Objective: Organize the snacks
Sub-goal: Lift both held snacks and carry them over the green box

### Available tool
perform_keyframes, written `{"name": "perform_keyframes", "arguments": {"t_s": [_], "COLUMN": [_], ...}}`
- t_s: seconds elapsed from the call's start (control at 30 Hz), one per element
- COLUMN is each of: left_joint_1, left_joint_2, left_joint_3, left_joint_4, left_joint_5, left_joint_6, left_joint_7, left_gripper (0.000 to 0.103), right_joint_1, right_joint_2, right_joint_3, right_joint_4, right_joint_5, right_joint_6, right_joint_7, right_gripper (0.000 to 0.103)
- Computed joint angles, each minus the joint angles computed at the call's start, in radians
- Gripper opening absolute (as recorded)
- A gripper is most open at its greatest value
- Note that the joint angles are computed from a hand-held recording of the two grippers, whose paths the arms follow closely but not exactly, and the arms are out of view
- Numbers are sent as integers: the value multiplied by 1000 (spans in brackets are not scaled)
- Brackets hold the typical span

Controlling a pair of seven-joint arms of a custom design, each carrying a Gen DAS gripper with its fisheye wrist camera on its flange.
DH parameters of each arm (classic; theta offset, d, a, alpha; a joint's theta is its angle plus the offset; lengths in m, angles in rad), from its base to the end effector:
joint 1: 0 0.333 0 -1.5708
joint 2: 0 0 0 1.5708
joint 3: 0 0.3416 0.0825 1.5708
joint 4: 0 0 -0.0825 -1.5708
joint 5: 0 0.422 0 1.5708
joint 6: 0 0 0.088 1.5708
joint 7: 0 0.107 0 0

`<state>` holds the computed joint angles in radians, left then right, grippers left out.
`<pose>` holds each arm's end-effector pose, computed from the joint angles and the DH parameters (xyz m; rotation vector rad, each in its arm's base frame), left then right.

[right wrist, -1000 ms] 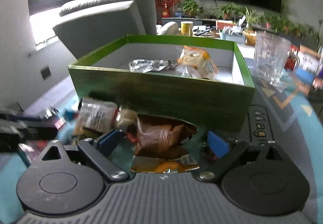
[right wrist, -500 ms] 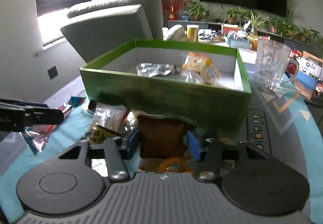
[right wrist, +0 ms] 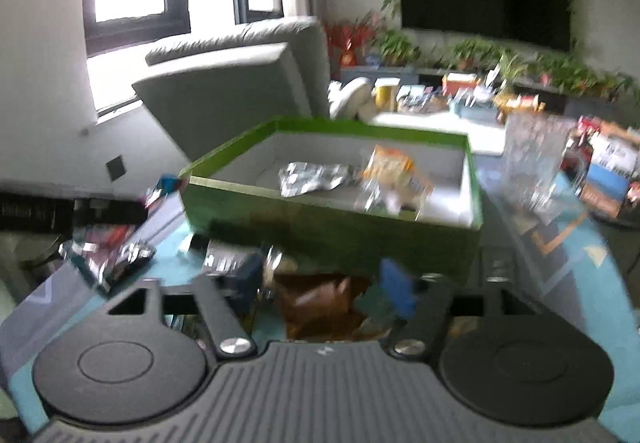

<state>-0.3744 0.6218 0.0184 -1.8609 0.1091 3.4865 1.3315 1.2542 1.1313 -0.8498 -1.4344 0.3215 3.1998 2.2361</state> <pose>0.6757 -0.2673 0.2957 -1.4767 1.8990 -1.1474 0.6431 0.5053 0.2560 -1.6497 1.4280 -0.7604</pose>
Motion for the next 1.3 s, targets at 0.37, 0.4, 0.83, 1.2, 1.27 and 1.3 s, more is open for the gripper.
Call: {"name": "perform_keyframes", "arguments": {"t_s": [0.37,0.4,0.83,1.2,1.27,1.3], "left_joint_1": [-7,-5,-18,-57,-65,-71], "left_joint_2": [29,30,10,76,97,108], "left_joint_3": [12,10,20,44,54,62], "left_joint_4": [45,47,25,169,205,224], "left_joint_5": [14,18,20,-52,-58,-62], "left_joint_6": [-62,-64,-7,-8,-21,-30], "left_joint_7": [-31,-35,-40,12,12,10], "left_gripper": [45,45,45,45,45,45], "right_joint_1": [-192,-194,-8,-14,-21,-26], "right_joint_2": [-24,-26,-29,68,82,90], "right_joint_3": [219,219,18,-83,-97,-104], "right_joint_4": [128,128,-27,69,84,95], "right_joint_5": [-118,-129,-4,146,156,159], "right_joint_6": [-70,-74,72,53,49,42], "right_joint_7": [-30,-21,-24,-53,-44,-38], "right_gripper": [48,48,47,47,47,47]}}
